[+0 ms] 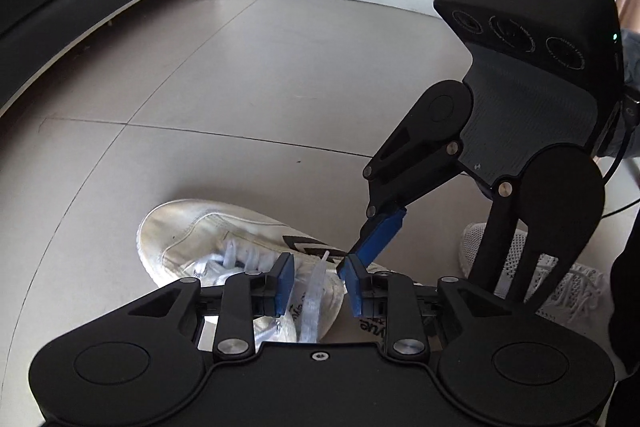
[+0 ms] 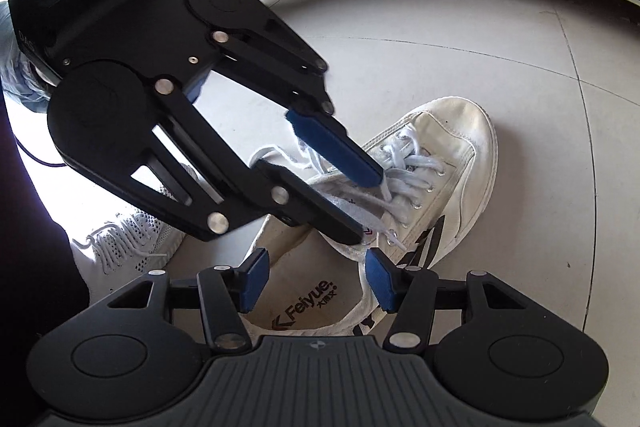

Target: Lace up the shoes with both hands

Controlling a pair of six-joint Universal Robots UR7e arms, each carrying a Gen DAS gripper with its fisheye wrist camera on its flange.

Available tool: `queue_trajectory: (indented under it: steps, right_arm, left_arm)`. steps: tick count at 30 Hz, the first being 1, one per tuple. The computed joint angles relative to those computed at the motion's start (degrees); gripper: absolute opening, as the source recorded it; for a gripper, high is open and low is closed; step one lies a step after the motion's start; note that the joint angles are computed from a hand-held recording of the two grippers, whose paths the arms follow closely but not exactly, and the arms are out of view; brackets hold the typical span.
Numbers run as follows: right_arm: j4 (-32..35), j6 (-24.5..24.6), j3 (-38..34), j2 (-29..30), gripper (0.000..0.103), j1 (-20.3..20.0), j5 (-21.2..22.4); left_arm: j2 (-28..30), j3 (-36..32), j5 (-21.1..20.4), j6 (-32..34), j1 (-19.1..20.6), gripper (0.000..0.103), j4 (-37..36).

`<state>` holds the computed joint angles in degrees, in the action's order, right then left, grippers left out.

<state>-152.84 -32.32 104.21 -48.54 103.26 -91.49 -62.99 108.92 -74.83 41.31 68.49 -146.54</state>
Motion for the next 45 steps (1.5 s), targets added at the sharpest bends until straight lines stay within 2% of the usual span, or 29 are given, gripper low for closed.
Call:
queue_trajectory:
  steps: [3, 9, 11, 12, 15, 21, 24, 28, 31, 39, 45]
  right_arm:
    - [-0.6, 0.3, 0.4, 0.0, 0.058, 0.2, -0.1]
    - [-0.7, 0.6, 0.8, -0.2, 0.059, 0.6, 0.1]
    - [-0.9, 0.6, 0.9, -0.1, 0.059, 0.6, 0.4]
    - [-1.3, 0.9, 1.1, -0.1, 0.059, 0.6, 0.6]
    - [-2.5, 0.8, 1.5, -0.2, 0.059, 1.0, 0.2]
    - [-3.5, 2.5, 2.8, -1.2, 0.059, 1.3, 0.1]
    - [-3.8, 3.1, 3.5, -1.7, 0.059, 1.4, 0.4]
    - [-3.6, 3.6, 4.4, -3.1, 0.059, 0.4, 1.0]
    - [-3.9, 4.2, 5.1, -3.9, 0.058, 0.3, 1.3]
    - [-5.0, 4.1, 4.9, -3.2, 0.058, -1.5, 1.3]
    - [-5.4, 5.0, 4.5, -2.6, 0.058, -1.7, 1.7]
  left_arm:
    - [1.7, 1.3, 2.4, 5.0, -0.4, 0.012, -4.4]
    - [1.1, 2.2, 4.3, 8.3, -0.7, 0.01, -3.5]
    - [1.4, 2.4, 5.3, 9.1, -0.8, 0.003, -3.4]
    - [1.4, 2.9, 5.7, 9.8, -0.9, 0.0, -4.3]
    - [1.0, 4.5, 6.5, 11.7, -1.3, 0.0, -7.0]
    - [-2.8, 4.4, 3.5, 5.9, -1.8, 0.0, -1.2]
    - [-4.1, 4.0, 3.4, 0.7, -1.4, 0.0, 2.9]
    - [-4.6, 3.7, 2.5, -5.3, -0.5, 0.0, 4.4]
    - [-5.2, 4.0, 1.7, -8.6, -0.2, 0.0, 4.6]
    - [-4.9, 4.7, -0.1, -12.0, 0.4, 0.0, 0.9]
    - [-1.9, 4.4, 0.9, -15.1, 0.9, 0.0, -3.7]
